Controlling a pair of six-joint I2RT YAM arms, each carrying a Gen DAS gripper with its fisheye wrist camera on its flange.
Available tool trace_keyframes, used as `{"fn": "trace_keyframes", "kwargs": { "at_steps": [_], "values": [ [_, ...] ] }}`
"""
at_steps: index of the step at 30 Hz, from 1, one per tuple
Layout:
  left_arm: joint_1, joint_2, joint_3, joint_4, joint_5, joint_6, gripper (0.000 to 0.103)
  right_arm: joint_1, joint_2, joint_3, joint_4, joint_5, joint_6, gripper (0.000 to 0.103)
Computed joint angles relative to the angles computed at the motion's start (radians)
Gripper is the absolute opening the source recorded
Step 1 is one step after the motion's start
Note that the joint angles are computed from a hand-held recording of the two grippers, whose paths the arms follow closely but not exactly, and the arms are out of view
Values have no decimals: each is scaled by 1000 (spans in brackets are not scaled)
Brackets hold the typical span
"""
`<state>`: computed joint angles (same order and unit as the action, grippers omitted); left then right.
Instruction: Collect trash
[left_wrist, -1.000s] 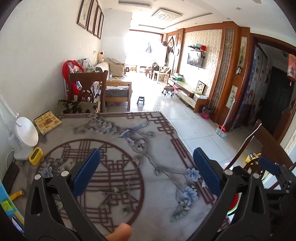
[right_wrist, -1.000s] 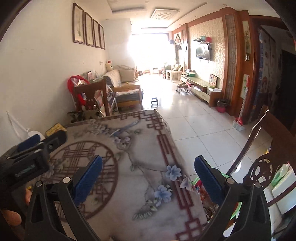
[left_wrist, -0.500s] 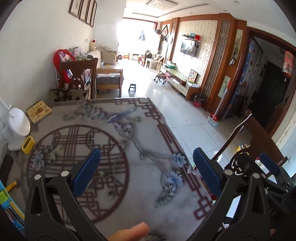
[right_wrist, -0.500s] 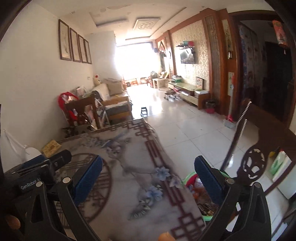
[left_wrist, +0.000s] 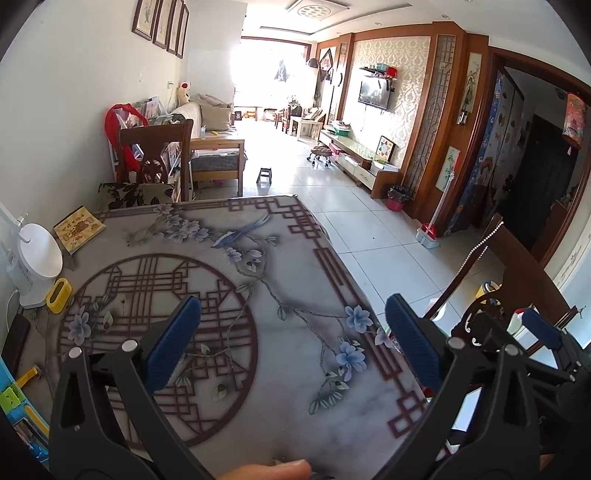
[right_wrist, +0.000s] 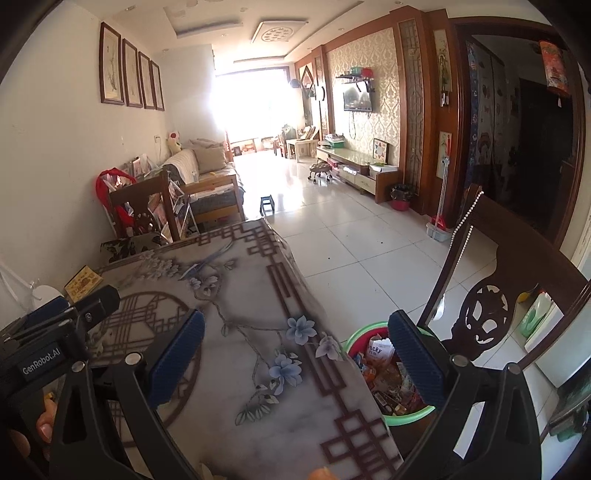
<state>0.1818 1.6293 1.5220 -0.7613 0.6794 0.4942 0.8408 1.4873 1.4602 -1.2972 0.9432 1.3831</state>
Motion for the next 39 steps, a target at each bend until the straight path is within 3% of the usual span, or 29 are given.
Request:
{"fn": "trace_keyframes", "kwargs": {
  "at_steps": [20, 39],
  "values": [
    [-10, -4, -5, -3, -13, -2, 98, -9, -8, -25, 43, -33, -33, 96],
    [-6, 35, 10, -4, -48, 22, 98, 0, -6, 2, -47, 7, 51, 96]
  ]
}}
